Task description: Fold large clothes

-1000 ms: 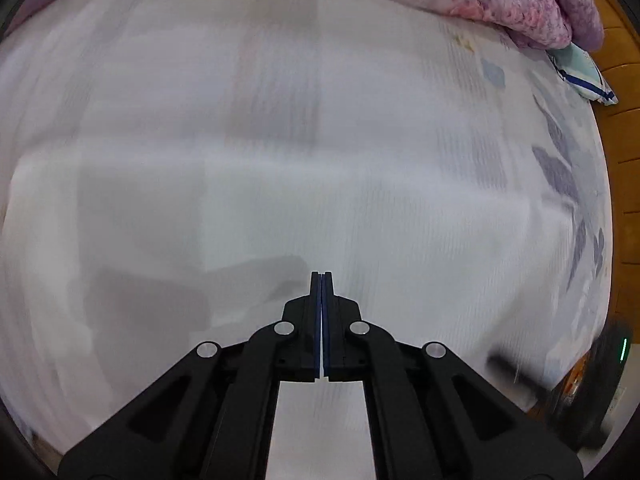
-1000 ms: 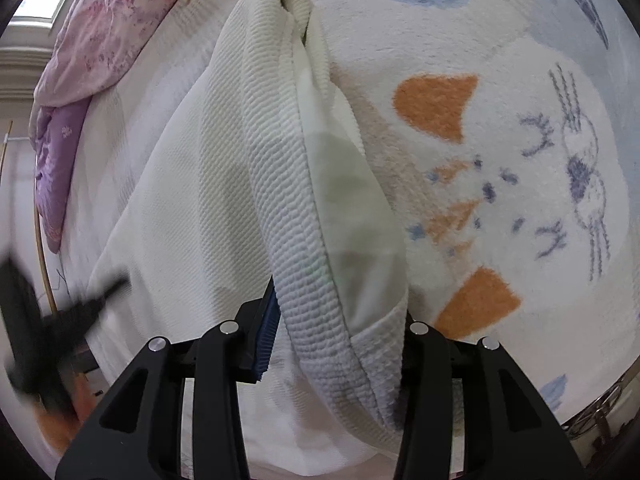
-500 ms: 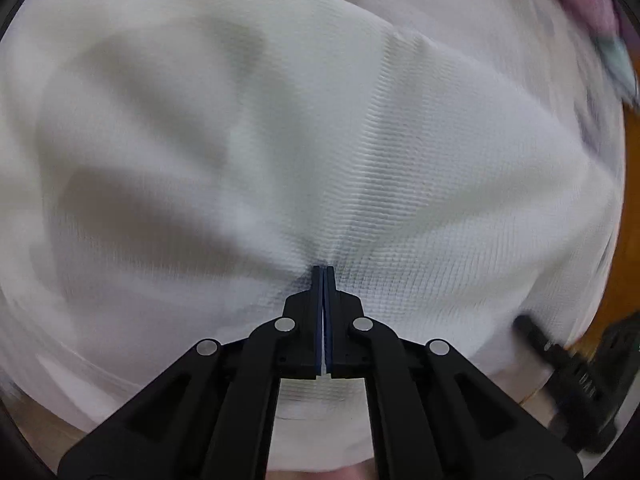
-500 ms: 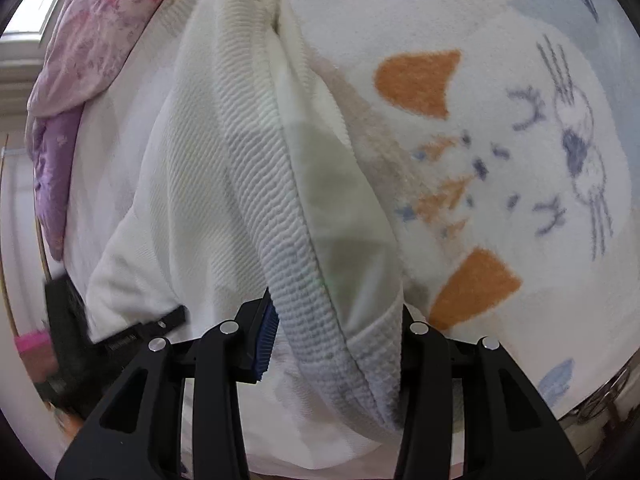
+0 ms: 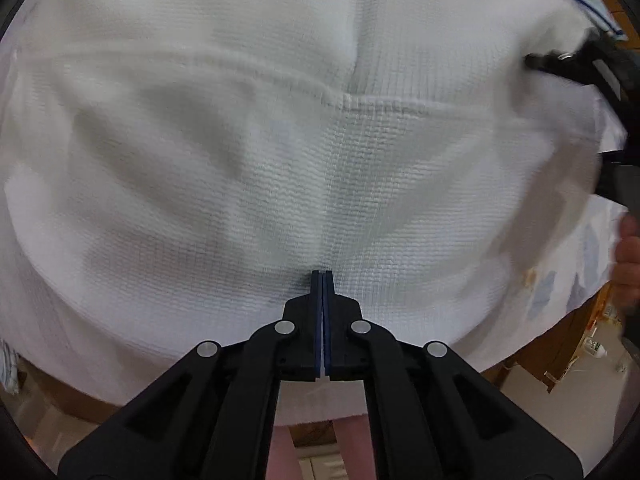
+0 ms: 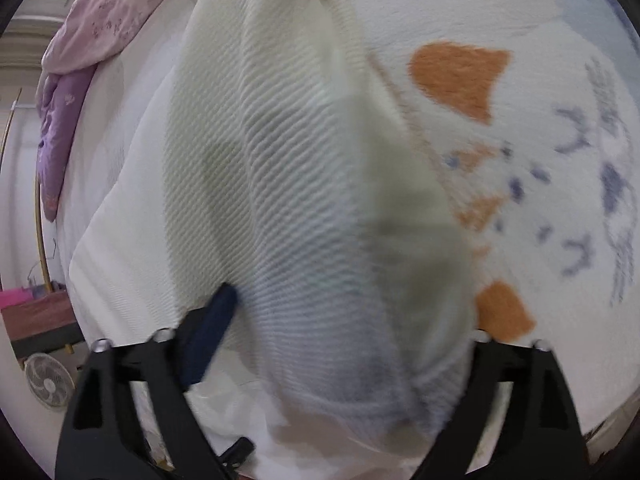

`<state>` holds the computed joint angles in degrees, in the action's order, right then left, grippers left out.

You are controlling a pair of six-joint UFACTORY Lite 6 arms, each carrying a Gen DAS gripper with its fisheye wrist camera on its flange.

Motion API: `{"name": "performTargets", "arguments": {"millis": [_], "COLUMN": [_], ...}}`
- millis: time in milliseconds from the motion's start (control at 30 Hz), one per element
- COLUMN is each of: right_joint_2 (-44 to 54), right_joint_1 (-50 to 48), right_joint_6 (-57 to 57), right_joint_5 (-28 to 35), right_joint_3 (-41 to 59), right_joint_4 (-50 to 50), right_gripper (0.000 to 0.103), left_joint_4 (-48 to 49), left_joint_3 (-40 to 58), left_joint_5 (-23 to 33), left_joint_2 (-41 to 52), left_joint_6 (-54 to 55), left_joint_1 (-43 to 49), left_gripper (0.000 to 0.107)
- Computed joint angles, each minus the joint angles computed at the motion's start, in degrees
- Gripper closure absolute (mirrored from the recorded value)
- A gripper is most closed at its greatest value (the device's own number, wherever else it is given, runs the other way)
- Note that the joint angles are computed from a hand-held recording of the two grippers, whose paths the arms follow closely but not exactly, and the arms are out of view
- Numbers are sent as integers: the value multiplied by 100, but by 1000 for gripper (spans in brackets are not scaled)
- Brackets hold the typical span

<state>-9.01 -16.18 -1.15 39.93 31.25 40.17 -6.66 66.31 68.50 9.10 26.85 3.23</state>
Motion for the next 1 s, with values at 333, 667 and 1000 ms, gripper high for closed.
{"name": "performTargets", "arguments": {"millis": [333, 667, 1000], "right_joint_2": [585, -1235, -813], "right_joint_1": [387, 699, 3193], "right_joint_6": [-111, 1053, 4157], "right_joint_5": [-231, 651, 899], "right_joint_3": [358, 528, 2944], "right_joint_4": [-64, -954, -2468], "right_gripper": [7, 83, 90], "left_joint_4": [-588, -764, -1152], "left_joint_3": [3098, 2697, 2216], "left_joint_5": [-409, -742, -1040], "left_joint_2": [2336, 2428, 2297], "left_joint_6": [-802, -284, -394], "left_joint_1": [-1018, -613, -849], "left_gripper": [107, 105, 104]}}
